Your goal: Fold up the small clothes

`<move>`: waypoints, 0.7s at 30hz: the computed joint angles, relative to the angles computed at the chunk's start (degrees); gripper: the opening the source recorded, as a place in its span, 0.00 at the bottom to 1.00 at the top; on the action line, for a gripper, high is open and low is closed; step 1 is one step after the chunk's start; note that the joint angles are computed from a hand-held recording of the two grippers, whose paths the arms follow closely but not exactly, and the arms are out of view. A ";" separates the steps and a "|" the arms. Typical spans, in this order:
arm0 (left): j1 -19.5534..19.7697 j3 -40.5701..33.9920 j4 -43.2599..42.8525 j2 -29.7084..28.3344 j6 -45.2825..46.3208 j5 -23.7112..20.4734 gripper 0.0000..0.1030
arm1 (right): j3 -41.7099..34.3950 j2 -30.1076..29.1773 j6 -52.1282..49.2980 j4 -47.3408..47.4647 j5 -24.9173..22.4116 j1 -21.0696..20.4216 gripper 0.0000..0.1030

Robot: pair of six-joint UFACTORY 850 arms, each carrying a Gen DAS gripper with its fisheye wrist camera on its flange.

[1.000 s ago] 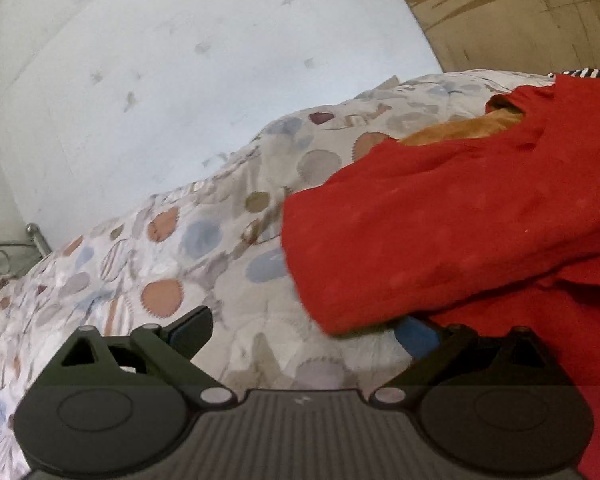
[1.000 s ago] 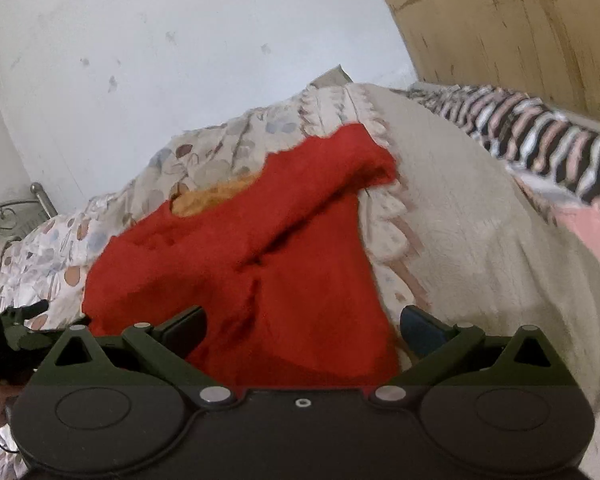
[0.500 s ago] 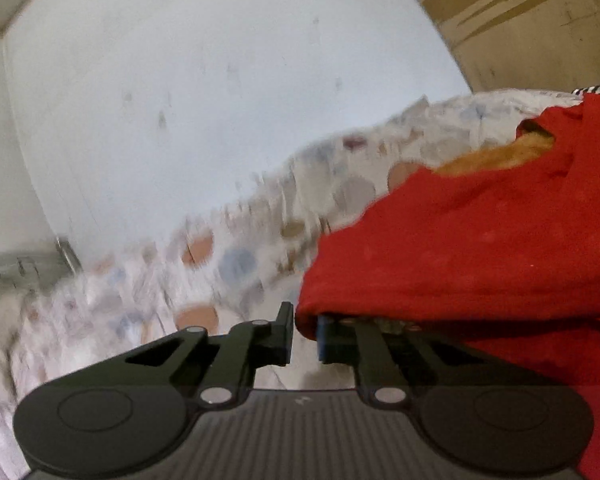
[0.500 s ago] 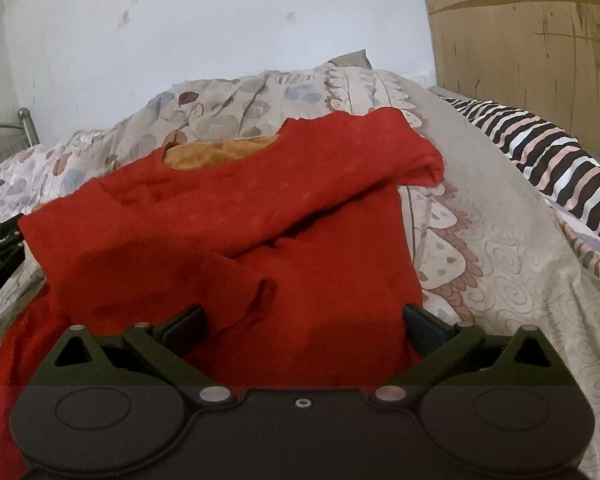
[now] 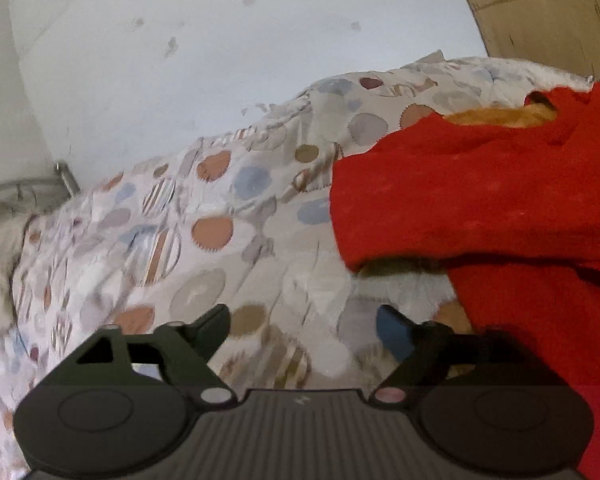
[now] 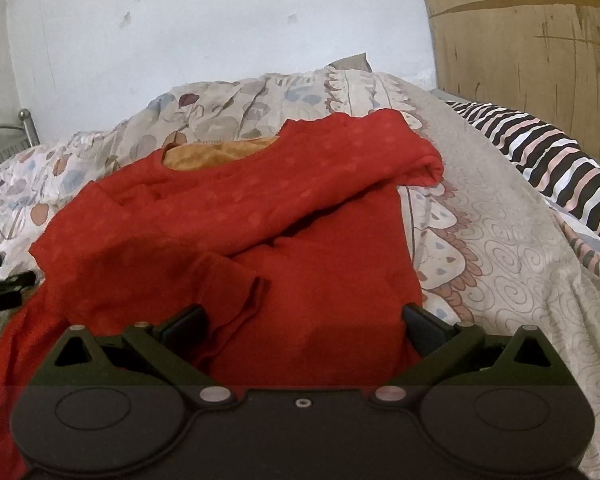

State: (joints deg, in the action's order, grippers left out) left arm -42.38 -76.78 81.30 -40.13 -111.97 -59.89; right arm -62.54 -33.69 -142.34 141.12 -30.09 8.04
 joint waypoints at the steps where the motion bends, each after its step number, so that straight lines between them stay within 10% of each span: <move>1: -0.45 2.06 0.18 1.82 -2.66 2.00 0.87 | 0.36 0.09 1.18 -0.74 -1.34 -0.43 1.00; 9: -3.97 18.66 21.55 14.43 -38.01 19.08 0.93 | 8.47 6.70 9.94 -3.41 -6.28 -5.47 1.00; 13: -3.34 18.52 24.39 14.08 -41.11 26.44 0.76 | 11.97 9.50 6.97 -5.30 -4.66 -6.88 0.95; 21: -1.68 15.87 12.07 13.87 -37.06 35.22 0.48 | 15.64 13.20 -8.66 3.73 1.92 -4.04 0.49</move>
